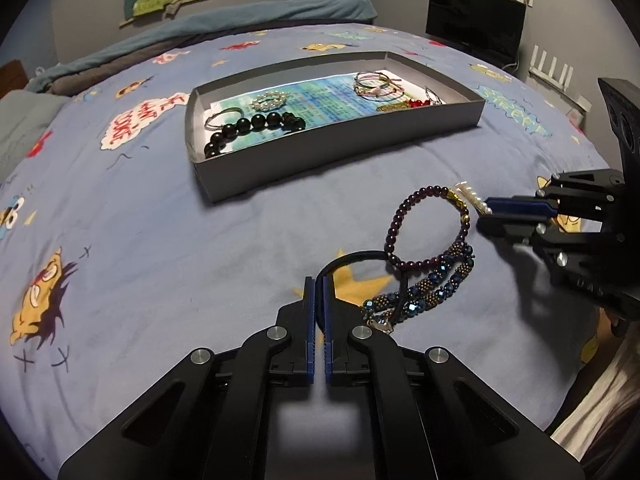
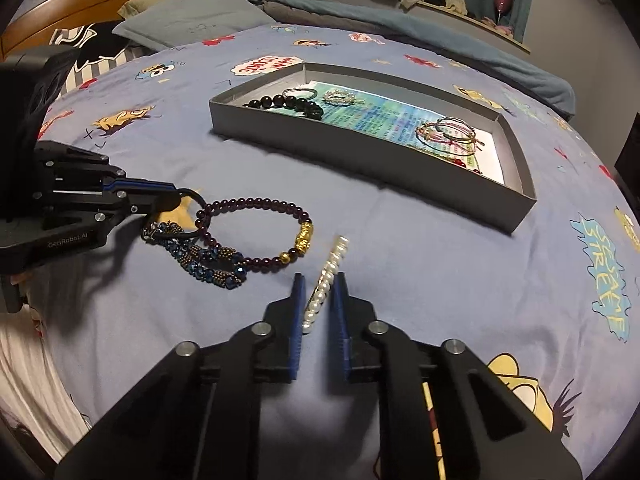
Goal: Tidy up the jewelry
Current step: 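Grasp the black hair tie with the left tool while the right tool grasps the pearl bar pin, then lower the hair tie and pearl pin into the grey tray and open both tools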
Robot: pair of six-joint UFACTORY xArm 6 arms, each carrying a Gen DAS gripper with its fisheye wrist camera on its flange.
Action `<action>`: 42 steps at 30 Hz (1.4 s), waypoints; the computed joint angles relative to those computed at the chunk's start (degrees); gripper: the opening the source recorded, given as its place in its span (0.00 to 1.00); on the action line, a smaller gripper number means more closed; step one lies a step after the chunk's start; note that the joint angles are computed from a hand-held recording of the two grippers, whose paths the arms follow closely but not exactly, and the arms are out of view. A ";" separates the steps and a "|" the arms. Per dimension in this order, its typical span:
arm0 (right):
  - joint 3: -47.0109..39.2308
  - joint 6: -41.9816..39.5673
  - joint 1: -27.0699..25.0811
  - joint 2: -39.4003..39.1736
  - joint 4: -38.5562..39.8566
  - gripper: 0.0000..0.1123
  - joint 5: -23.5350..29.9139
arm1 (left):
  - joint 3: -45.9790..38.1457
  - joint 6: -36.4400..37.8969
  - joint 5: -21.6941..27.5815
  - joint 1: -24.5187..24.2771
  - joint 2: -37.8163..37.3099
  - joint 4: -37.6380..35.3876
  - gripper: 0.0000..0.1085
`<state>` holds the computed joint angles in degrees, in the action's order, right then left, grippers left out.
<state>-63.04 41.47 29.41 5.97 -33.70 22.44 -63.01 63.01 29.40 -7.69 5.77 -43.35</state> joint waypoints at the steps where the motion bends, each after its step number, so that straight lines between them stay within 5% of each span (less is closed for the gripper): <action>1: 0.42 0.39 -0.28 -0.33 -0.02 0.05 -0.80 | 0.06 0.28 -0.27 -0.03 -0.13 -0.55 0.04; 9: 1.84 5.16 -1.18 -1.91 -3.57 0.05 -3.50 | 1.96 9.32 -3.61 -0.11 -3.73 -12.13 0.03; 19: 2.27 15.73 -2.21 -3.49 -13.28 0.05 -3.45 | 2.35 12.55 -2.03 1.07 -5.62 -16.86 0.03; 32: 2.00 16.23 -2.72 -3.45 -12.14 0.05 -5.47 | 1.84 15.25 -0.23 2.02 -7.10 -21.29 0.03; 42: -10.46 17.88 -3.97 2.12 -15.76 0.05 -2.23 | -5.23 15.61 -0.74 0.75 -4.38 -23.36 0.03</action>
<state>-73.50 59.36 25.44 8.10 -49.46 20.21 -68.24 78.63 28.66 -6.93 1.39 -66.71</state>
